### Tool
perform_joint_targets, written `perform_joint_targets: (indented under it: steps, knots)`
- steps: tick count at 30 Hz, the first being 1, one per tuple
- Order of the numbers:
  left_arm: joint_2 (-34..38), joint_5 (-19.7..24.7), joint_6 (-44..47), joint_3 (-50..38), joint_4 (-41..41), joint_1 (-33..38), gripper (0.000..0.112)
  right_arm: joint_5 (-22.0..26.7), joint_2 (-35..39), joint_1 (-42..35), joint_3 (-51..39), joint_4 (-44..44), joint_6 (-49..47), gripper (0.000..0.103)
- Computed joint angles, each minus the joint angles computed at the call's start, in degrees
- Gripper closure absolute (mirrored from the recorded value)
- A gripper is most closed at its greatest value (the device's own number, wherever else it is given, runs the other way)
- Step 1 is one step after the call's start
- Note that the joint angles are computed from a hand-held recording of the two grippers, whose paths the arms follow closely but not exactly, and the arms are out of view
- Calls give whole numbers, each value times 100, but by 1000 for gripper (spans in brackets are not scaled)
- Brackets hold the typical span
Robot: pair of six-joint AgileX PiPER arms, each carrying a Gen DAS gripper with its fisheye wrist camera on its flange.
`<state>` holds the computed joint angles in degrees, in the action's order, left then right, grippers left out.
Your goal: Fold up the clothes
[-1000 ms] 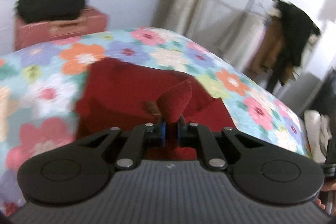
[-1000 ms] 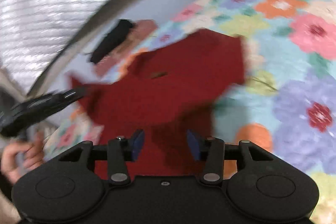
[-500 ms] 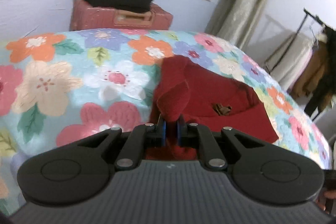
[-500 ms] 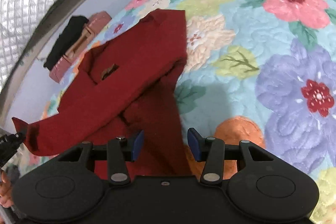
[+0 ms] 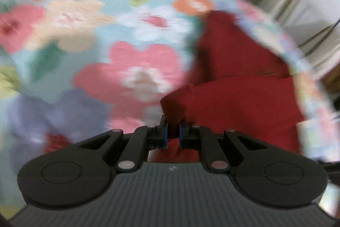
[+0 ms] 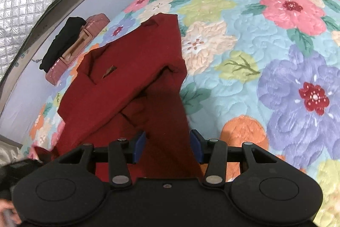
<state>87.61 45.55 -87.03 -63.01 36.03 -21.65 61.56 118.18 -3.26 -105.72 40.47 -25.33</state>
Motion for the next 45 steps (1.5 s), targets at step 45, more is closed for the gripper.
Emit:
perform_joint_targets:
  steps: [45]
  knots:
    - [-1036,-1790,5488,1479,-5834,2302,63,-1125,211,1107,806,1997,243,47]
